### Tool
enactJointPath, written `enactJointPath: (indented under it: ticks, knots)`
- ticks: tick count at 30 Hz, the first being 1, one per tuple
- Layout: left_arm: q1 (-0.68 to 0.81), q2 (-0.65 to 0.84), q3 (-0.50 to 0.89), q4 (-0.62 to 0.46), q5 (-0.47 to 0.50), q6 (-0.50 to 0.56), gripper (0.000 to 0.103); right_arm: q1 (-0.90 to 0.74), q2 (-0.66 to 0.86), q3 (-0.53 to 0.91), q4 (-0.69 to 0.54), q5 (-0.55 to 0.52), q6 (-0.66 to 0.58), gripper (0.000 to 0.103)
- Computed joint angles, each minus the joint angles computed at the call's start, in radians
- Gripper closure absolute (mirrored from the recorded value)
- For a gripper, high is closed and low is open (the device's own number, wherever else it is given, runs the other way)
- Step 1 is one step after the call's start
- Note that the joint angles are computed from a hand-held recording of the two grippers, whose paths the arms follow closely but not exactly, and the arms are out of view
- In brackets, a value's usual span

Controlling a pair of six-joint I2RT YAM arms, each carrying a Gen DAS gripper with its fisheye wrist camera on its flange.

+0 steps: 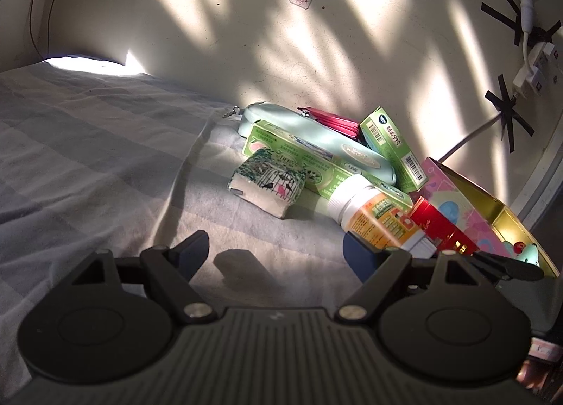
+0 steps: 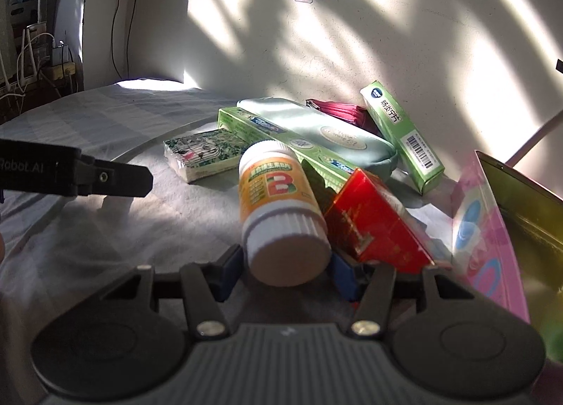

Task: Organize objects
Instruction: 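Move the right gripper to the white-and-orange vitamin bottle, then grasp the vitamin bottle with the right gripper and lift it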

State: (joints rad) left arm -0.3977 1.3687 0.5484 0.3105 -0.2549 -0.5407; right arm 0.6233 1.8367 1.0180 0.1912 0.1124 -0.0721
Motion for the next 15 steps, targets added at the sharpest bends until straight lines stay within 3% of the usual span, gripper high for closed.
enactJointPath:
  ticks: [6, 15]
  knots:
    - [0.022, 0.0, -0.011, 0.029, 0.094, 0.018, 0.018, 0.001, -0.024, -0.018, -0.01, -0.048, 0.017, 0.053]
    - [0.059, 0.014, -0.002, 0.042, 0.451, -0.064, 0.017, 0.031, -0.198, -0.223, 0.025, -0.123, 0.042, 0.053]
